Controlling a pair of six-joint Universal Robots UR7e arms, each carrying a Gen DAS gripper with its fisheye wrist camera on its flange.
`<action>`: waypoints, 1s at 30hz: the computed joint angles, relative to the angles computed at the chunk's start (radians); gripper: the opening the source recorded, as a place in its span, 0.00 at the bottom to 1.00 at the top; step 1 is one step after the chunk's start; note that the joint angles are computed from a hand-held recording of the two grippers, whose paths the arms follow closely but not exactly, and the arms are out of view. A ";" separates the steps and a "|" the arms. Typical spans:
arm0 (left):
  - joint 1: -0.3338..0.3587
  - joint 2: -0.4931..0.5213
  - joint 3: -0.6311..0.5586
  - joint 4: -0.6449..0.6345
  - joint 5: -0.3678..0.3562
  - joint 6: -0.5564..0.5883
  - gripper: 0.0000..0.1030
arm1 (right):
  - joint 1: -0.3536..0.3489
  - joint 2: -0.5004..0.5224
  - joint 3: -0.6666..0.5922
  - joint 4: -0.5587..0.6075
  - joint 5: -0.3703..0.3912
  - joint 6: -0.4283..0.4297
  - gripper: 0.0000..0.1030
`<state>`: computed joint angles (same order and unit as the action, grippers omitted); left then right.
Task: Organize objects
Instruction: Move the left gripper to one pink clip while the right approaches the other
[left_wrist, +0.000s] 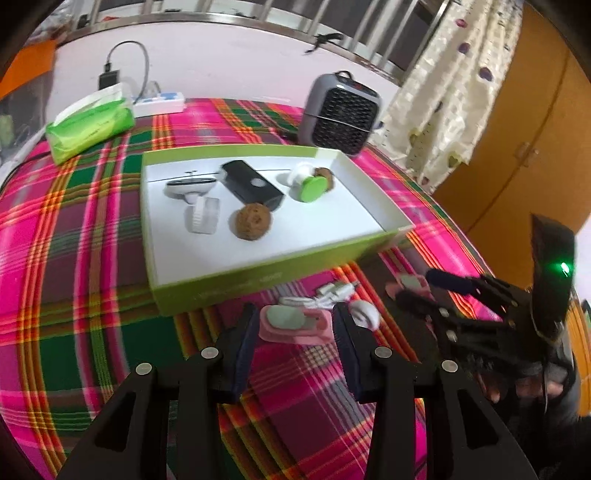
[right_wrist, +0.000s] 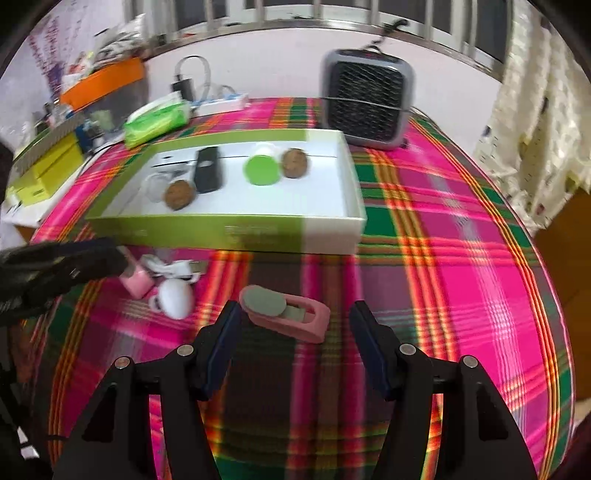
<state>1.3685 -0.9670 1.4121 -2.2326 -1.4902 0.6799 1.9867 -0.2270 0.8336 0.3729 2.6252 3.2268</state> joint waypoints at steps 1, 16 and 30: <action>0.000 -0.004 0.003 0.012 0.001 0.010 0.38 | -0.001 -0.001 0.002 0.002 0.009 0.007 0.60; -0.009 -0.038 0.050 -0.032 0.024 0.133 0.38 | -0.014 -0.050 0.075 -0.042 -0.028 -0.017 0.60; -0.010 -0.019 0.030 0.044 0.034 0.176 0.38 | -0.030 -0.063 0.086 -0.047 -0.083 -0.038 0.60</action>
<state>1.3583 -0.9864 1.4426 -2.1881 -1.4557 0.8562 1.9571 -0.2905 0.9200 0.3257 2.5423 3.1885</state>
